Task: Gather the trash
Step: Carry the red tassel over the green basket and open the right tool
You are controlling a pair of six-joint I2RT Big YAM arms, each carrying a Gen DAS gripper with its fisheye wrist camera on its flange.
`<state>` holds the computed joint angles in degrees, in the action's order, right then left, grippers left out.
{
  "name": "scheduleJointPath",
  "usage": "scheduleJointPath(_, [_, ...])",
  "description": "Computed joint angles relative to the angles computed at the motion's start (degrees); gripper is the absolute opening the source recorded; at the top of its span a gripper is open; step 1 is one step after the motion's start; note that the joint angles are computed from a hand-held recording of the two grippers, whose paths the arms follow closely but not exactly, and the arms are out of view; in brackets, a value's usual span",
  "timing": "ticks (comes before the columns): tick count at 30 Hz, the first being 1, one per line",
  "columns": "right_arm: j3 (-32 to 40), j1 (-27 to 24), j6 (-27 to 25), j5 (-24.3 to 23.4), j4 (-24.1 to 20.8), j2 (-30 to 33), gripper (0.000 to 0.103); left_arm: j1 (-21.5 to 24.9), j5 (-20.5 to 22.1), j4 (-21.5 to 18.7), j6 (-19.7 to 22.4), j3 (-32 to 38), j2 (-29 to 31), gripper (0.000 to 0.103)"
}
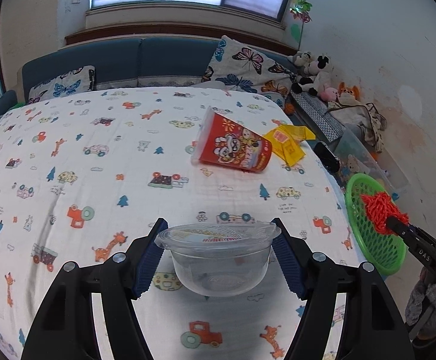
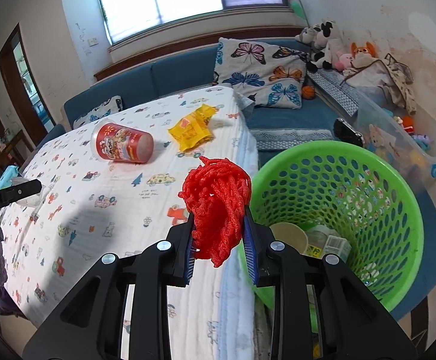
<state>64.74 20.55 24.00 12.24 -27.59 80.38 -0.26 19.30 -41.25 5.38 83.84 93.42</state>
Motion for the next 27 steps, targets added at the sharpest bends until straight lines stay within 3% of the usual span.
scheduleJointPath(21, [-4.89, -5.75, 1.09, 2.82, -2.3, -4.2, 0.03, -6.47, -0.33, -0.89, 1.09, 1.07, 0.18, 0.067])
scheduleJointPath(27, [-5.89, -8.1, 1.85, 4.06, -3.46, -4.24, 0.035, -8.41, -0.73, -0.93, 1.62, 1.41, 0.32, 0.067])
